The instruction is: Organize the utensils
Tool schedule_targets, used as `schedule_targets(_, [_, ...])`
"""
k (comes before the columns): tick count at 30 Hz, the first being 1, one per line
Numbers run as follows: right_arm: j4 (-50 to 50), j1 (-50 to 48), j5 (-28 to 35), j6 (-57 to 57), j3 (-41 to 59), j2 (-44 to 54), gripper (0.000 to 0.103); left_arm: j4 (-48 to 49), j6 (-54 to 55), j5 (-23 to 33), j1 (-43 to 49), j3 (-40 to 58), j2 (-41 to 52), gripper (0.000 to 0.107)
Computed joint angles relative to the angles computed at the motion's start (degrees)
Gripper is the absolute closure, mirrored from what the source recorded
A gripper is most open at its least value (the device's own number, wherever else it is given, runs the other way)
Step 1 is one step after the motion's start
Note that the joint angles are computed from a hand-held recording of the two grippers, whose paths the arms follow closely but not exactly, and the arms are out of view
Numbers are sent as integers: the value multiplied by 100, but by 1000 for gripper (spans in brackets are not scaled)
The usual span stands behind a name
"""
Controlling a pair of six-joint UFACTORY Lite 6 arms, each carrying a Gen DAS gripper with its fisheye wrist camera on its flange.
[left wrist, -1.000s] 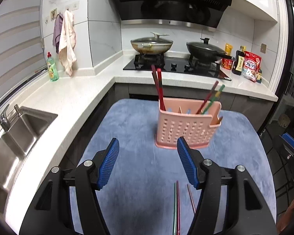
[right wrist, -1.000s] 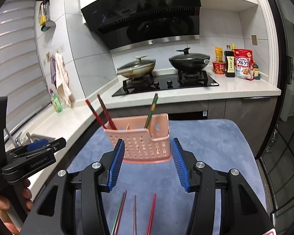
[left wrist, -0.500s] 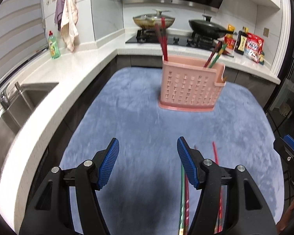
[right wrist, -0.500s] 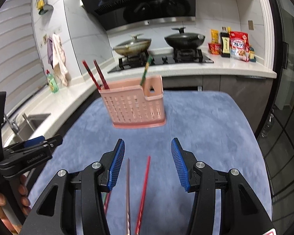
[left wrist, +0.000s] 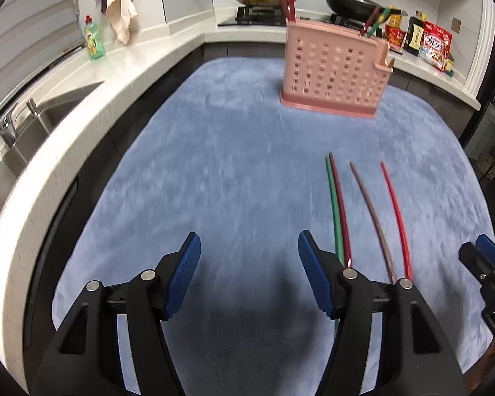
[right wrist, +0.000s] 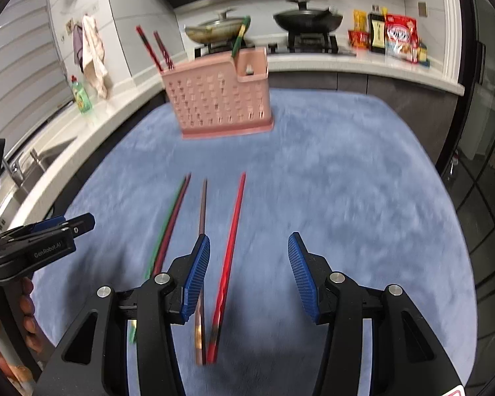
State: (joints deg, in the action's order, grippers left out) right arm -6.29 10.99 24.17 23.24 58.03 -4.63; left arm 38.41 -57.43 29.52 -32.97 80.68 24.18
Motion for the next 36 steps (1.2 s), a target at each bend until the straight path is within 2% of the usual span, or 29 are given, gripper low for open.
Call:
schedule_targets(6, [-777, 377, -88, 873, -634, -250, 55, 178, -423, -217, -56, -637, -242, 48])
schedule_targets(10, [-877, 507, -158, 1095, -862, -295, 55, 347, -757, -329, -92, -956, -379, 48])
schedule_targets(13, [-760, 557, -179, 985, -879, -239, 57, 460, -954, -371, -116, -1146, -442, 44])
schedule_targets(24, [-632, 709, -249, 886, -915, 7, 78, 438, -1022, -451, -192, -1395, -503, 44])
schedule_targets(31, [-585, 735, -297, 866, -1078, -95, 79, 367, -1007, -506, -260, -1485, -512, 43])
schedule_targets(36, [-686, 790, -351, 1001, -1248, -151, 85, 347, -1016, -554, -351, -1589, -565, 43])
